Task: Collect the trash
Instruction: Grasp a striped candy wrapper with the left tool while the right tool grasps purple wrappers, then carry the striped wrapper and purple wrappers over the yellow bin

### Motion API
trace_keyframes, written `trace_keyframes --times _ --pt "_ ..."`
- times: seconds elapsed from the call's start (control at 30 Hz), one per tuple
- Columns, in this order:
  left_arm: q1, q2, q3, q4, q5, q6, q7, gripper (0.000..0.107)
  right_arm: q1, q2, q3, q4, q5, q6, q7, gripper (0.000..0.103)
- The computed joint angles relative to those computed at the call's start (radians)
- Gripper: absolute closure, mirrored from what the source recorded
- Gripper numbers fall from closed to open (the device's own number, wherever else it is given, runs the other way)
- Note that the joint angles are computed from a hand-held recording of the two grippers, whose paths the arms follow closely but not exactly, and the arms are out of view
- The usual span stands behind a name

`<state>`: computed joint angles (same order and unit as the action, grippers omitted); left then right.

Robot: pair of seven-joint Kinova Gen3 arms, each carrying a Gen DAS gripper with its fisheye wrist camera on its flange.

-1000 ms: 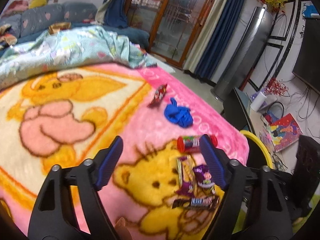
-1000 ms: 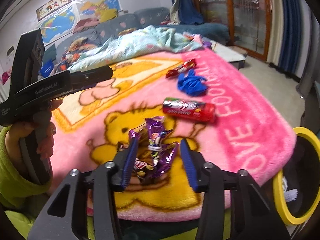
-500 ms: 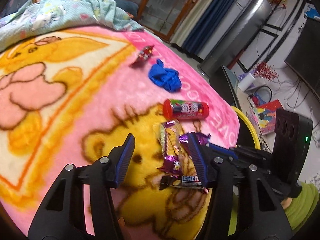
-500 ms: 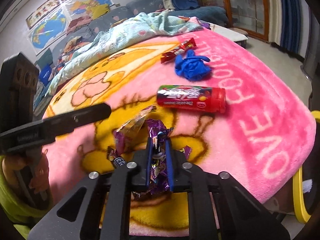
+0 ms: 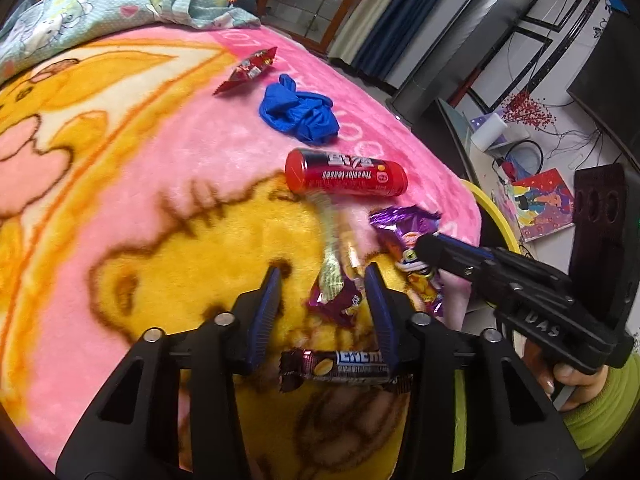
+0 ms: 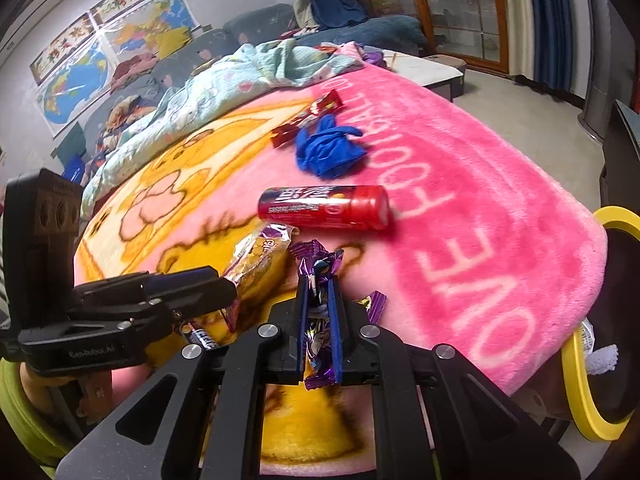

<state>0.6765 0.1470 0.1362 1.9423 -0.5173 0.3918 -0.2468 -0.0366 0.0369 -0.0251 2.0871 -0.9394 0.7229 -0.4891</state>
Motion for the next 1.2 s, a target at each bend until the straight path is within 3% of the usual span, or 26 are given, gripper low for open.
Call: trace_keyframes --times 0.1,0.17,0.43,0.87,1.2 --pt "-0.007 0.018 0.005 -0.017 0.024 0.001 -0.030 0.077 0.011 -0.003 0.010 -0.005 -0.011 0.013 0.008 0.094" --pt "0.004 0.029 -0.002 -0.030 0.020 0.012 -0.033 0.087 0.017 -0.007 0.015 -0.006 -0.018 0.012 0.013 0.094" --pt "0.049 0.029 -0.017 -0.057 -0.030 0.041 -0.007 0.092 0.052 -0.020 0.042 -0.016 -0.058 0.046 0.042 0.094" --pt "0.125 0.047 0.005 -0.168 -0.199 0.110 0.069 0.093 0.111 -0.053 0.103 -0.036 -0.124 0.098 0.089 0.094" --pt "0.150 0.083 0.006 -0.241 -0.202 0.126 0.019 0.094 0.195 -0.032 0.144 -0.071 -0.189 0.137 0.100 0.094"
